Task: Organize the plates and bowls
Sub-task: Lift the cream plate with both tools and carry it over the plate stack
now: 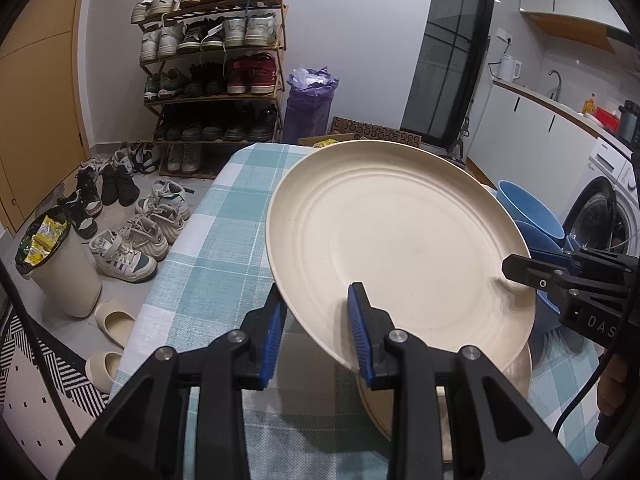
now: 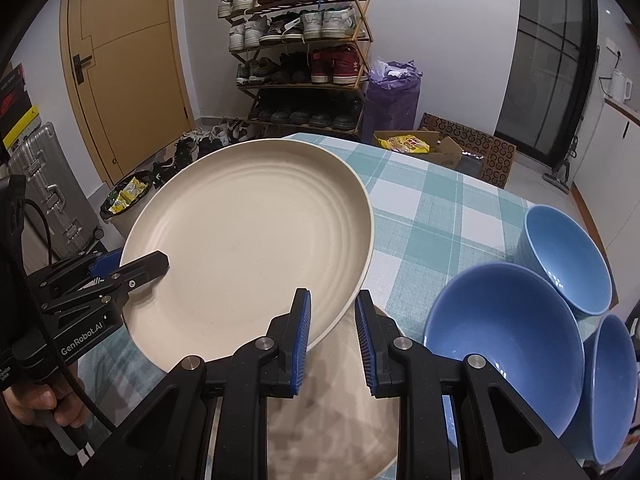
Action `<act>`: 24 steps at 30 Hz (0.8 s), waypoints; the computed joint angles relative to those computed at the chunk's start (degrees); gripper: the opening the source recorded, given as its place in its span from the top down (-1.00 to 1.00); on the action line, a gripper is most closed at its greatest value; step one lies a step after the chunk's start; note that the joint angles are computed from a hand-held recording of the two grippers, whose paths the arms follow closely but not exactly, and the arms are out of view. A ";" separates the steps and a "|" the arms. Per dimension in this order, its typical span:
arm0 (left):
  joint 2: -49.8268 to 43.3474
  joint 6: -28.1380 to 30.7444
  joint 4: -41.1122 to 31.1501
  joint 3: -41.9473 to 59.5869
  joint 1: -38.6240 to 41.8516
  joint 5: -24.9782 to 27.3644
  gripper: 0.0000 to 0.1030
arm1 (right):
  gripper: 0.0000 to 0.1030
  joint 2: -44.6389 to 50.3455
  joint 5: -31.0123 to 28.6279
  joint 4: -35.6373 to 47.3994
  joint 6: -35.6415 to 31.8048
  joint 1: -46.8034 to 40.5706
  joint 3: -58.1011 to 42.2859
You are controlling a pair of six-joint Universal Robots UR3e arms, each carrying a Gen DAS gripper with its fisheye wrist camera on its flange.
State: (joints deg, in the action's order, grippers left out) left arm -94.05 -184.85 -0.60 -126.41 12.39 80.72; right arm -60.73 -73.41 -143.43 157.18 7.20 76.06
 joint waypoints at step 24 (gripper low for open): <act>-2.12 3.69 -4.57 3.17 -6.28 2.70 0.42 | 0.56 -8.32 -0.41 -3.59 1.19 -4.49 15.67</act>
State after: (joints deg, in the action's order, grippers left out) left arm -96.17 -181.17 -5.18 -123.24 6.11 83.42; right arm -69.05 -73.82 -147.03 158.38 2.71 91.73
